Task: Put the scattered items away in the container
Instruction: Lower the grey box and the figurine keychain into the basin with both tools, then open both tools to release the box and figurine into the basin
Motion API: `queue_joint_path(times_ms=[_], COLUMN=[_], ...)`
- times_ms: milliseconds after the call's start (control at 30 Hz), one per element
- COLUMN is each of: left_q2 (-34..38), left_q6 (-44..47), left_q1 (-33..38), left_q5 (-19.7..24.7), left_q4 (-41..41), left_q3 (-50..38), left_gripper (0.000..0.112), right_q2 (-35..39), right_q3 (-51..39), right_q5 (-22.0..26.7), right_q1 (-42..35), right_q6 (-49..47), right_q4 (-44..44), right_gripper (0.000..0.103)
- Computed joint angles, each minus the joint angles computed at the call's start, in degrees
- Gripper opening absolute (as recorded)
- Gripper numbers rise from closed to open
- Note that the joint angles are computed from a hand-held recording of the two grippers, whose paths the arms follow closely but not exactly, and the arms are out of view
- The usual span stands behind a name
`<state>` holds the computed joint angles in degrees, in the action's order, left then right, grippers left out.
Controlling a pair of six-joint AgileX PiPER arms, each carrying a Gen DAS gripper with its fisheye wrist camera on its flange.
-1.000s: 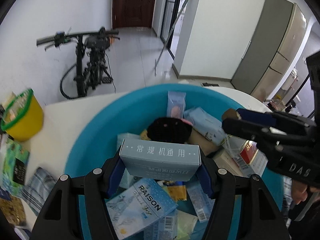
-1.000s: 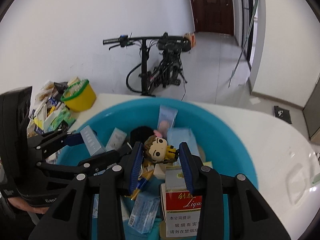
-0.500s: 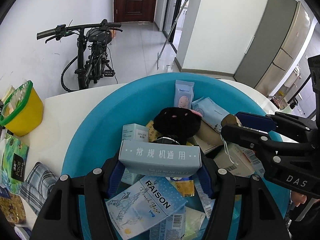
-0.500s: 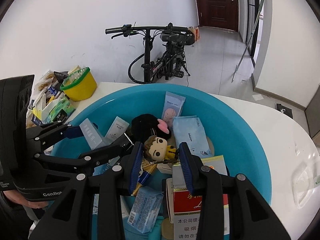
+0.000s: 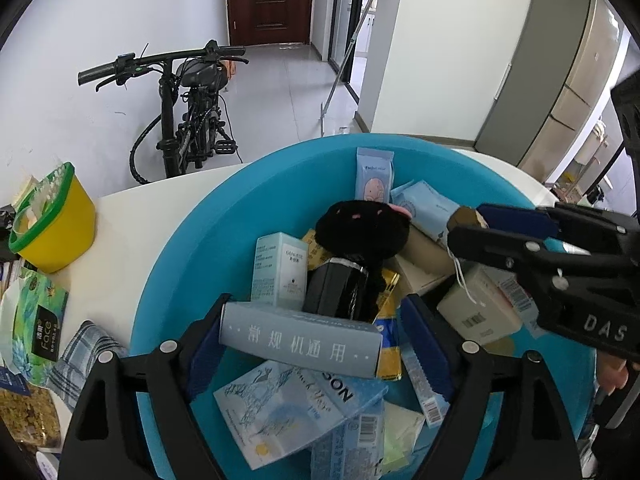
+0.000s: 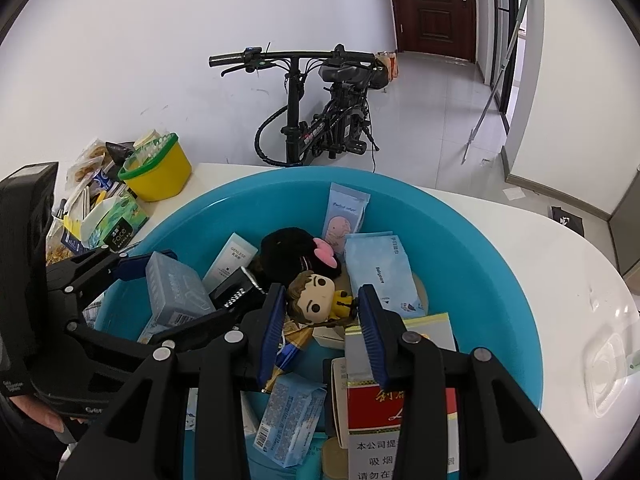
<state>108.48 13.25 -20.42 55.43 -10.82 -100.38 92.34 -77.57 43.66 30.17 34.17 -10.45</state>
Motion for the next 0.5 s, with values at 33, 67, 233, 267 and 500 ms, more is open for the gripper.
queue_joint_path(times_ms=[33,67,233,267,500], left_q2=[-0.5,-1.0,-4.9,-5.5,-9.5], left_q6=[0.3,0.5,3.9,4.2,6.2], left_q1=[0.0,0.1,0.2,0.2,1.4], left_q5=[-0.2,-0.5,-2.3,-2.5,-3.2], left_q4=[0.1,0.0,-1.4,-1.3,-3.1], left_q3=[0.7,1.4,6.2,6.8,11.4], left_gripper=[0.085,0.085,0.085,0.085,0.085], right_q2=[0.1,0.3,1.2,1.4,2.8], right_q3=[-0.2,-0.3,-0.9,-1.2,-2.0], right_q5=[0.0,0.0,0.2,0.3,0.7], right_q1=[0.0,0.1,0.5,0.7,1.5], right_q6=[0.0,-0.1,-0.4,-0.5,-1.1], right_q4=[0.1,0.1,0.4,0.5,1.0], right_gripper=[0.036,0.036,0.036,0.036,0.036])
